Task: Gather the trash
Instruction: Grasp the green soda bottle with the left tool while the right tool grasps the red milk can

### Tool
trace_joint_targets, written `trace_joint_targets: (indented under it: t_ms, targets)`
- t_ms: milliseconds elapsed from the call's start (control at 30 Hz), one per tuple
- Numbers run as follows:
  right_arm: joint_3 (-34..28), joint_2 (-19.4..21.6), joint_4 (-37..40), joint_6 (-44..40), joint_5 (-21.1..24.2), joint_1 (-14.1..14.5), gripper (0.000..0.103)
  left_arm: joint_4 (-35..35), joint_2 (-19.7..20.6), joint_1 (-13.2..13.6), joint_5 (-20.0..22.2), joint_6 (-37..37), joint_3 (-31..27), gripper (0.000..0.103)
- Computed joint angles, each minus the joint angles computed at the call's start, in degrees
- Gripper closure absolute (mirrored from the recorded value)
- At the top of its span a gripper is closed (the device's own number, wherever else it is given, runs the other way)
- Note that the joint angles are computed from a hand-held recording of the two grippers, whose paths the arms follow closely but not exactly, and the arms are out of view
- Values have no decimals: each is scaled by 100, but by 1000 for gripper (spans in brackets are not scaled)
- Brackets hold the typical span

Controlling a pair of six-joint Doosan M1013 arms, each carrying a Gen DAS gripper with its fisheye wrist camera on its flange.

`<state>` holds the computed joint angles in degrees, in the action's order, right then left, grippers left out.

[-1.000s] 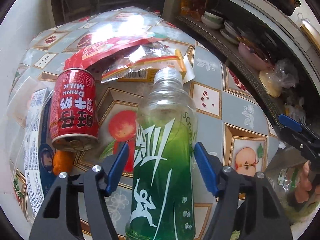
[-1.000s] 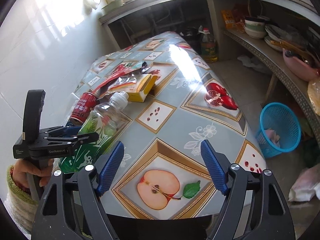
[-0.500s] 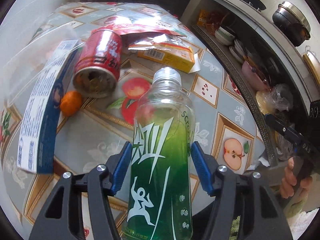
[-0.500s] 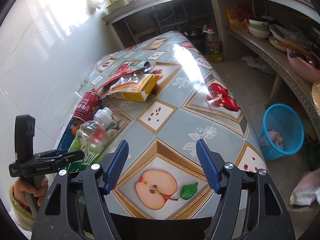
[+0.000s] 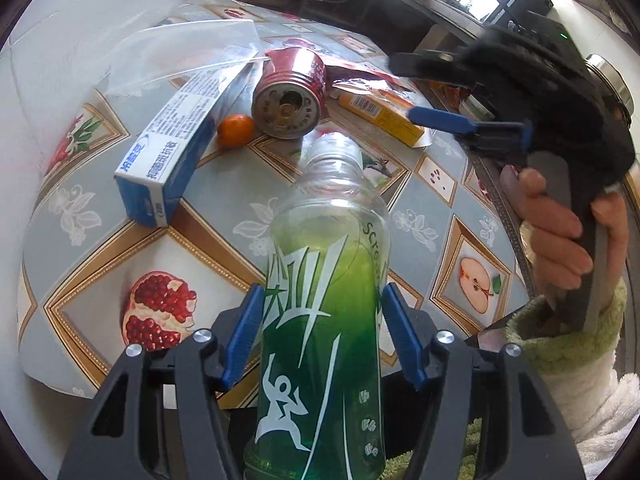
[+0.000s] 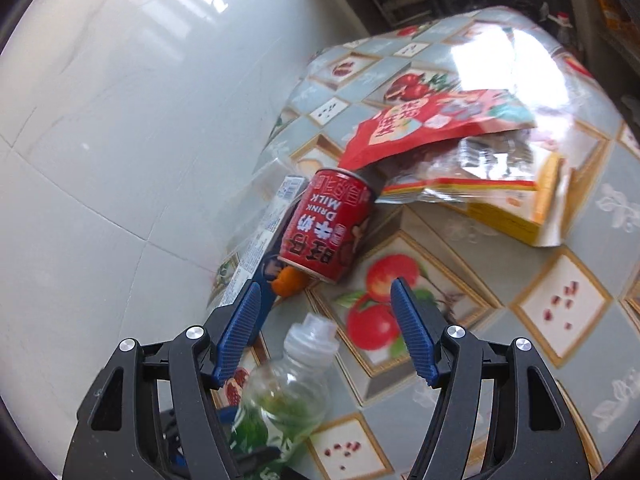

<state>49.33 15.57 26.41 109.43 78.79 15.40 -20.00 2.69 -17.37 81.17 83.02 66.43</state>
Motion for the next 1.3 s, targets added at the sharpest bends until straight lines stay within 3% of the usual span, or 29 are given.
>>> trace_joint_targets:
  t_ms: [267,533,900,1300]
  targets:
    - [-1350,1052,-449,614,945,286,35,-74,-106,126,-57,-63,146,44]
    - [-1773,1352,-667,789,1277,372,33,-205,-165,221,-121,-33,243,44]
    - [-1479,1090,-973,492,1412,393,35,-273,-204,283,-145,-35,318,44]
    - [-20,16,-1135,-286,1231,281,35,-529,-71,288,8,-249,208,44]
